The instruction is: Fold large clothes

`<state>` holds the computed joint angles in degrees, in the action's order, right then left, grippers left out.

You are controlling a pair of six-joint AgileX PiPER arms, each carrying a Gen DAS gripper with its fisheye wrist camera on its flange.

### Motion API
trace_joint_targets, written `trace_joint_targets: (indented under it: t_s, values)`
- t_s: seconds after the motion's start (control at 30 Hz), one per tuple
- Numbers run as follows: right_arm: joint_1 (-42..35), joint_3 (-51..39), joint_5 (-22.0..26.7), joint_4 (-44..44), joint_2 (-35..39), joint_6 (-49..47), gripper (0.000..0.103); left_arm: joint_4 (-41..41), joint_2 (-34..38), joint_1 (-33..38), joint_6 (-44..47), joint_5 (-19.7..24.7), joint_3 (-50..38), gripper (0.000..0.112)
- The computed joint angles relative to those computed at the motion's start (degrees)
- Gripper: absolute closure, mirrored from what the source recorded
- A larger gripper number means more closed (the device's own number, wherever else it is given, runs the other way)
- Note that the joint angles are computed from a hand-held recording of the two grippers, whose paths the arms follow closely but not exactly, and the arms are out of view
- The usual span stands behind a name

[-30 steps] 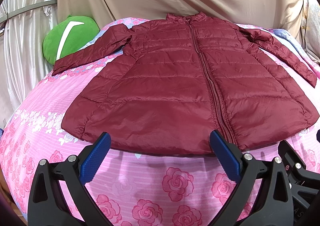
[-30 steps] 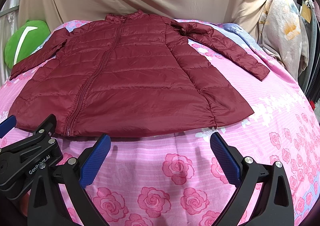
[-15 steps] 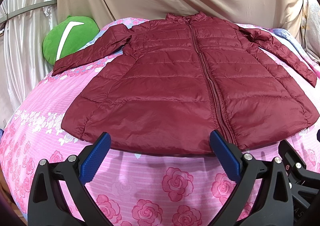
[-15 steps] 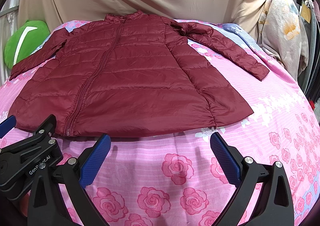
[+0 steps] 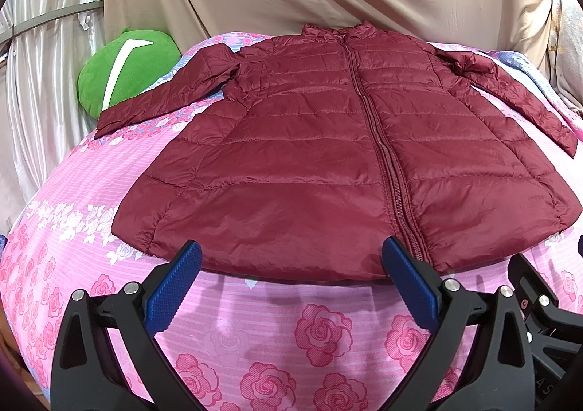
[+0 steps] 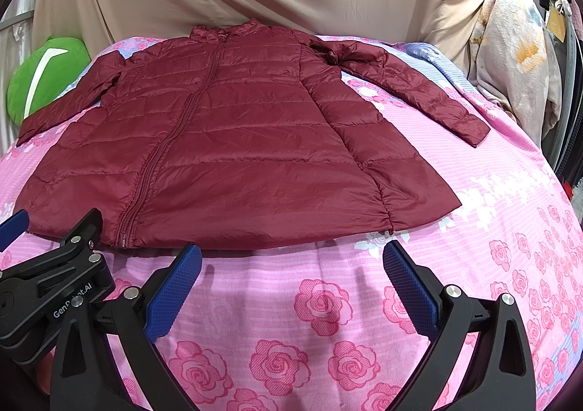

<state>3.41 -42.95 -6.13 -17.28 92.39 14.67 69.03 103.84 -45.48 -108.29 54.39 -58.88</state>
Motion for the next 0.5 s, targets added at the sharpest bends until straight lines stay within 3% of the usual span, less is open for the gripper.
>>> trace_joint_targets:
  t_s: [0.5]
  values:
    - [0.04, -0.13, 0.09, -0.15, 0.05, 0.18, 0.005, -0.01, 0.11, -0.02, 0.06, 0.07, -0.1, 0.016]
